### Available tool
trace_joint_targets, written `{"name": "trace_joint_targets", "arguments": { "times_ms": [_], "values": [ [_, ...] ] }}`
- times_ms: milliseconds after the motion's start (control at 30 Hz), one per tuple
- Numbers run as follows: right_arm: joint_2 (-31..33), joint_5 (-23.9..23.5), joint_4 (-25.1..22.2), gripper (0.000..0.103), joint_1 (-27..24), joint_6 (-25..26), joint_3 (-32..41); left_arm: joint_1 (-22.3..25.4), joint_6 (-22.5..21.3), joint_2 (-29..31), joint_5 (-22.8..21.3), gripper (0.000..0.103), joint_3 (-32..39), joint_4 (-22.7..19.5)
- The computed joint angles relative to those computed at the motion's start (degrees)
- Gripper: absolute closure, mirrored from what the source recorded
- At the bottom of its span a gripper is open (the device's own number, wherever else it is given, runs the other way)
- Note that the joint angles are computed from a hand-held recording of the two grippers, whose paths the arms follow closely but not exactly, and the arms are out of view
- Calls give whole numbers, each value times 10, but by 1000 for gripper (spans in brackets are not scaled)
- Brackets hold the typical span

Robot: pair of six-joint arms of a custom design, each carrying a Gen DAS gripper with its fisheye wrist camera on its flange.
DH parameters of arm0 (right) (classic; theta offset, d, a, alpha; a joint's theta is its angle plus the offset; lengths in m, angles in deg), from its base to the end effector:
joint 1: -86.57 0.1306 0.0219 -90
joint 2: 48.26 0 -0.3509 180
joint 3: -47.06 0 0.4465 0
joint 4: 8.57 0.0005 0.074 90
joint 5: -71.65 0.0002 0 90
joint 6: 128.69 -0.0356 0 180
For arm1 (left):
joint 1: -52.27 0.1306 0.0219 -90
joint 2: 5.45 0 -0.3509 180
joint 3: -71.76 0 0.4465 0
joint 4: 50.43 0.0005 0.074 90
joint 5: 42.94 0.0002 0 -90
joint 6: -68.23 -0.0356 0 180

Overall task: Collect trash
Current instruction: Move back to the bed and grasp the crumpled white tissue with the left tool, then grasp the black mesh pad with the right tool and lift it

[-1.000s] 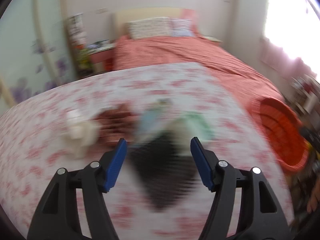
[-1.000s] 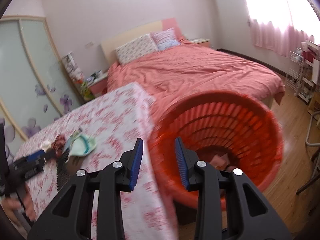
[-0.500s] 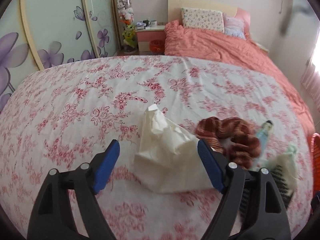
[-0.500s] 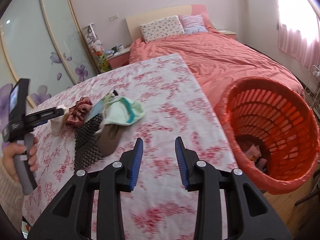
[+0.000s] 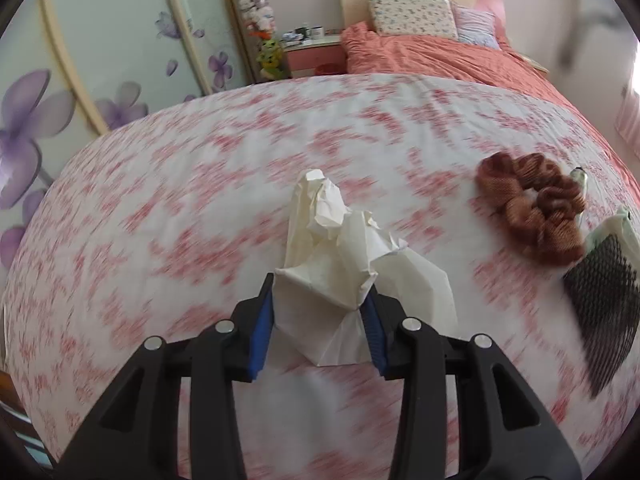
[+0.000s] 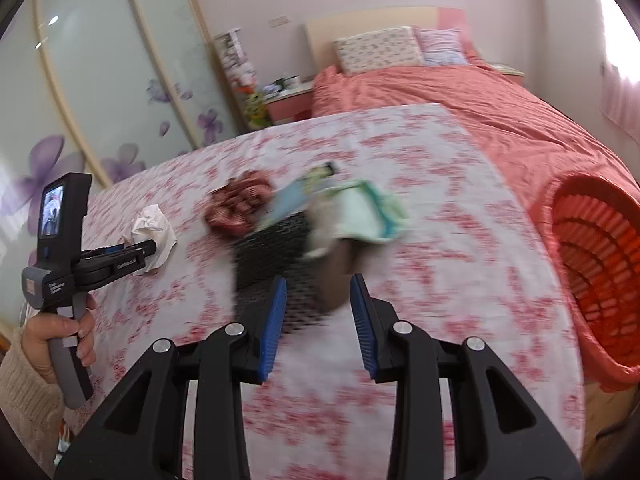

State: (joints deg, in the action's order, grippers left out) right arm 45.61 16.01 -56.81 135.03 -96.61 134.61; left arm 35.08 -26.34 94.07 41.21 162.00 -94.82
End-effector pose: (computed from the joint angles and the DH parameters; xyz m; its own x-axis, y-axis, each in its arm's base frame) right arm 0.3796 0.3974 0.3472 -0.6266 0.3475 -0.6976 0.2449 0.9375 0.2471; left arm 0.5600 -0.1700 0.3164 -0.7484 0.3145 -0.5840 0.2969 0.9462 0.1291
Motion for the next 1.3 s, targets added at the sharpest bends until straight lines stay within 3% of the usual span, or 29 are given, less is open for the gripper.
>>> {"name": "trace_joint_targets", "arguments": {
  "times_ms": [200, 400, 467, 567, 633, 733, 833, 900, 933, 967, 1000, 1133, 1200, 1300],
  "values": [
    [65, -15, -10, 69, -7, 31, 70, 21, -9, -29, 22, 59, -40, 35],
    [120, -37, -90, 69, -18, 7, 128, 34, 11, -27, 59, 58, -36, 26],
    [128, -24, -111, 81, -13, 3, 140, 38, 16, -24, 68, 57, -33, 25],
    [117, -36, -96, 98, -11, -7, 126, 35, 15, -23, 63, 57, -34, 25],
    [109, -59, -65, 102, -11, -3, 113, 38, 18, -22, 69, 56, -31, 24],
    [105, -98, -18, 102, -6, 17, 105, 38, 20, -23, 72, 56, -32, 24],
    [114, -81, -10, 102, 4, 33, 119, 39, 21, -23, 74, 56, -32, 24],
    [122, -49, -31, 98, 9, 28, 134, 40, 22, -24, 77, 55, -34, 25],
    [126, -41, -41, 81, 8, 25, 141, 40, 22, -24, 77, 55, -34, 25],
    [130, -28, -58, 56, 6, 18, 148, 40, 21, -24, 76, 55, -34, 25],
    [134, -16, -74, 50, 5, 12, 155, 40, 21, -24, 76, 55, -34, 25],
    [151, -25, -122, 48, -10, -5, 175, 40, 21, -25, 77, 55, -35, 25],
    [155, -24, -129, 46, -11, 0, 177, 41, 21, -25, 78, 54, -35, 24],
    [190, -8, -183, 42, -5, 17, 220, 41, 21, -25, 78, 54, -35, 24]
  ]
}}
